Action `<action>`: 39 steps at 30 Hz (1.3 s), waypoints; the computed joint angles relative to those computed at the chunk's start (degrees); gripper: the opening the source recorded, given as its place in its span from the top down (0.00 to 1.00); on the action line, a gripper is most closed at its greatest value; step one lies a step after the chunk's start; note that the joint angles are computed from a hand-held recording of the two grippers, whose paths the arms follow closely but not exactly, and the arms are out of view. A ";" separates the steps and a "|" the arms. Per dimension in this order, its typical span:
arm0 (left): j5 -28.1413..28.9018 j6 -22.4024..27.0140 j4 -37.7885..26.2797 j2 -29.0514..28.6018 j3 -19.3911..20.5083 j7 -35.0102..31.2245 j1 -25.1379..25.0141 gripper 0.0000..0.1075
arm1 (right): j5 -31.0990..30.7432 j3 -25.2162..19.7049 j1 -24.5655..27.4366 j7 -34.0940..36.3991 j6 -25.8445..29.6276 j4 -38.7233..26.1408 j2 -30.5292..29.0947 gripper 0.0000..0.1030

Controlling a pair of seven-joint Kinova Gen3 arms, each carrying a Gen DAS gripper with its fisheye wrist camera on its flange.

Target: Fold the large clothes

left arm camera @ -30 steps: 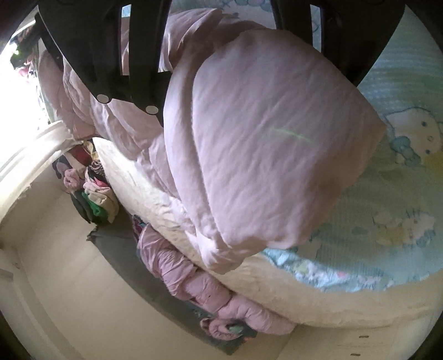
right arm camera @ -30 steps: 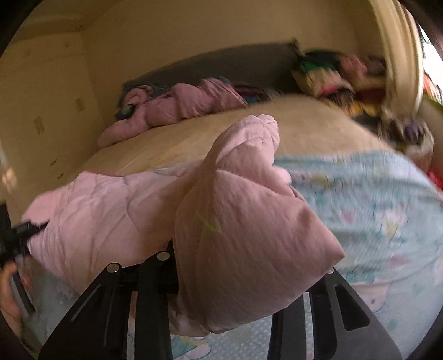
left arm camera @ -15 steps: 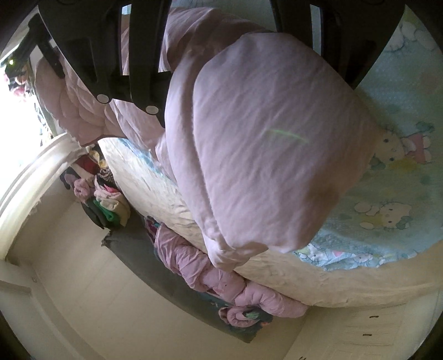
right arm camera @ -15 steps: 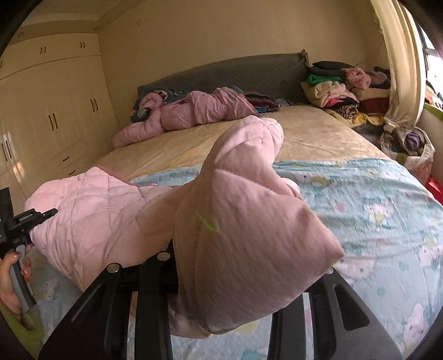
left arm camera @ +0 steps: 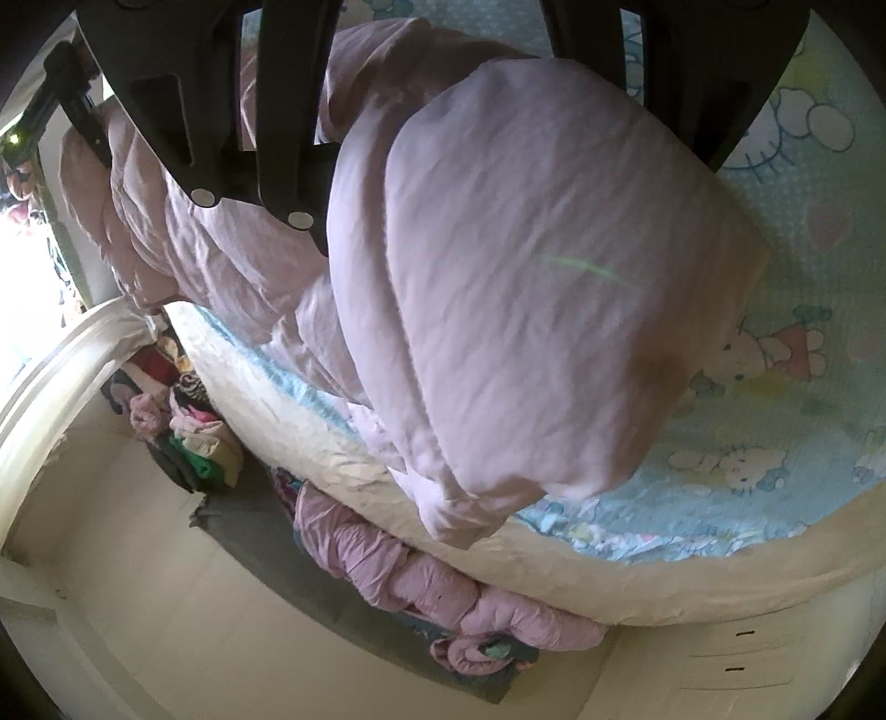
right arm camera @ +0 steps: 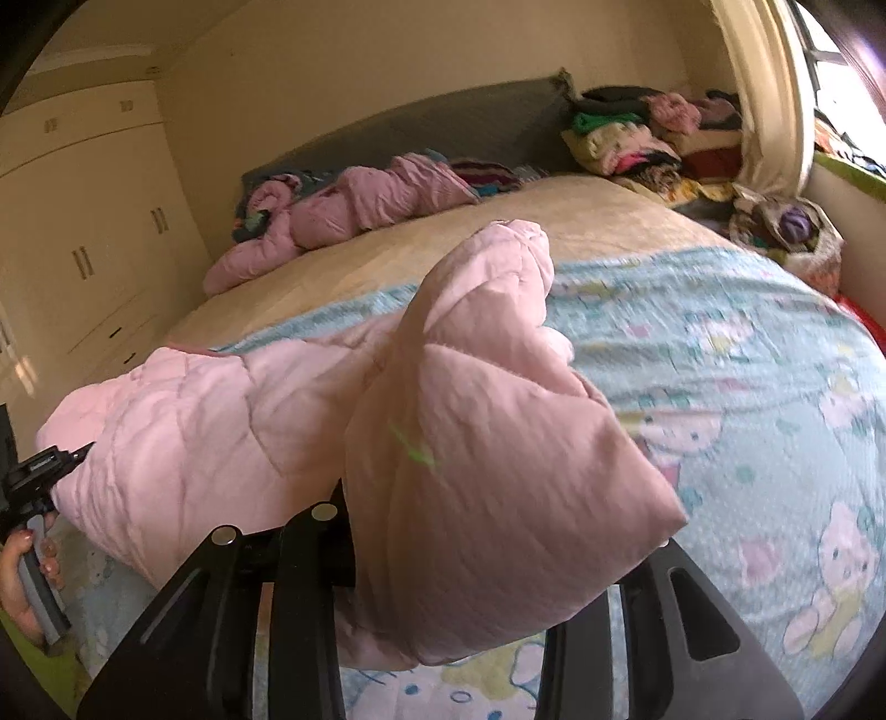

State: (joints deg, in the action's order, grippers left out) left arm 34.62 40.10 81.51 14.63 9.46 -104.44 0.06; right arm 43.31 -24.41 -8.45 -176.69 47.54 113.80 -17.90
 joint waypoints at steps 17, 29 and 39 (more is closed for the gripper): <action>-3.53 0.17 -0.08 0.59 -0.38 2.55 0.78 0.56 | -9.79 4.95 -1.02 -3.11 -1.02 0.48 -0.09 0.17; -9.03 0.53 1.27 -1.81 -3.19 8.83 3.11 0.19 | -6.31 -4.39 2.71 -4.69 12.70 -3.09 -4.55 0.04; -7.73 -6.03 11.51 -13.26 -3.57 1.93 2.49 0.13 | -1.96 -16.56 4.80 -0.10 21.10 -8.18 -8.13 0.04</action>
State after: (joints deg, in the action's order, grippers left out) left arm 26.89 34.08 93.02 1.37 5.89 -102.51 2.55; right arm 41.36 -40.98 -3.65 -176.79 68.65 105.62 -26.03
